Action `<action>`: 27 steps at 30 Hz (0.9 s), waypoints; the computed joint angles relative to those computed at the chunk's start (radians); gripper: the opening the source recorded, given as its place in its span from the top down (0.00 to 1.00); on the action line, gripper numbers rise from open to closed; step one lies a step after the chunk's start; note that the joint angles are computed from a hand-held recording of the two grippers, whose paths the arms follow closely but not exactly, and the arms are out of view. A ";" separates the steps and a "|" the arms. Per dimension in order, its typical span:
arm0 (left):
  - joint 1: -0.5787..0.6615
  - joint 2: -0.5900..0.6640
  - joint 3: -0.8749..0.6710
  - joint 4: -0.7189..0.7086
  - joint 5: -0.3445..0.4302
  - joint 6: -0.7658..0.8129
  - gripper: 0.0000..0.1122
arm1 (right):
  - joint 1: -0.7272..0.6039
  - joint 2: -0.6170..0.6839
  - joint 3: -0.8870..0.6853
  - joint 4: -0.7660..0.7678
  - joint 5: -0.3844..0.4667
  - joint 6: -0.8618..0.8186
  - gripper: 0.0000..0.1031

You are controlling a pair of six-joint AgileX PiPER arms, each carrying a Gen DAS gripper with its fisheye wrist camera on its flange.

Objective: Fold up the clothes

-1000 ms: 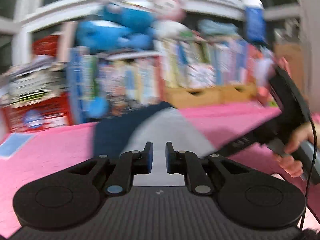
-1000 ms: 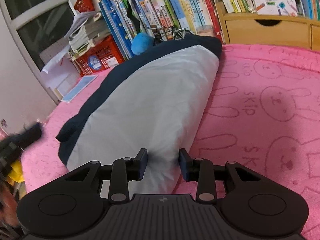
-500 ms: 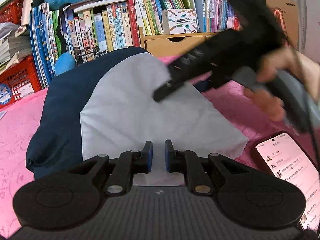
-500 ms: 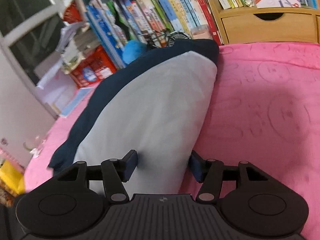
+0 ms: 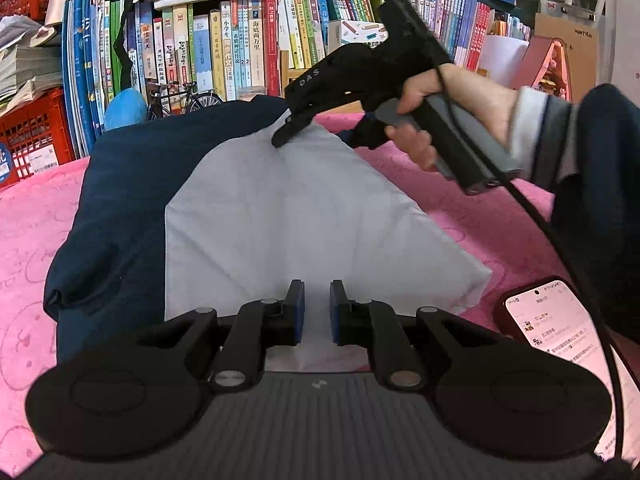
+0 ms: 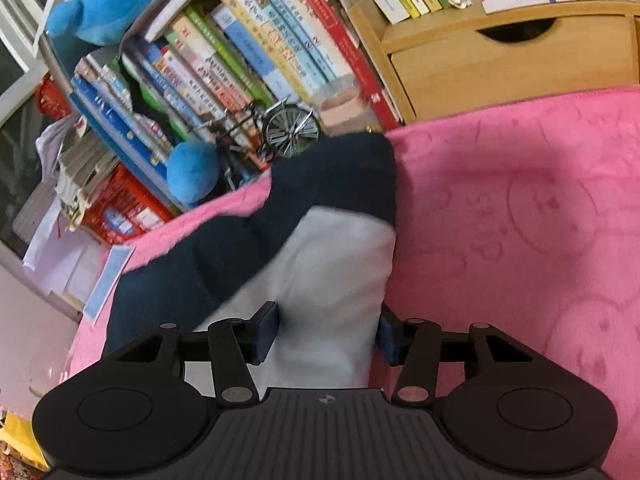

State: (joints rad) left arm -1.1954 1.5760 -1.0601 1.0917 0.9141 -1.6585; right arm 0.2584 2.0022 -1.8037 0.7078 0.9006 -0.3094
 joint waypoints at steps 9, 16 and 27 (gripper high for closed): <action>0.000 0.003 0.000 0.004 -0.001 -0.005 0.88 | 0.040 0.061 -0.117 -0.142 -0.084 0.095 0.25; 0.007 -0.021 0.027 0.015 -0.029 -0.040 0.85 | 0.083 -0.320 0.292 -0.173 -0.271 -0.109 0.12; -0.265 -0.213 0.095 -0.155 0.263 -0.125 0.71 | 0.172 -0.695 0.677 -0.063 -0.215 -0.374 0.11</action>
State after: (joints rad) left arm -1.4600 1.3626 -0.9656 0.9371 1.1770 -1.7832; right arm 0.4307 1.3069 -1.1269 0.6450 0.6851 -0.6835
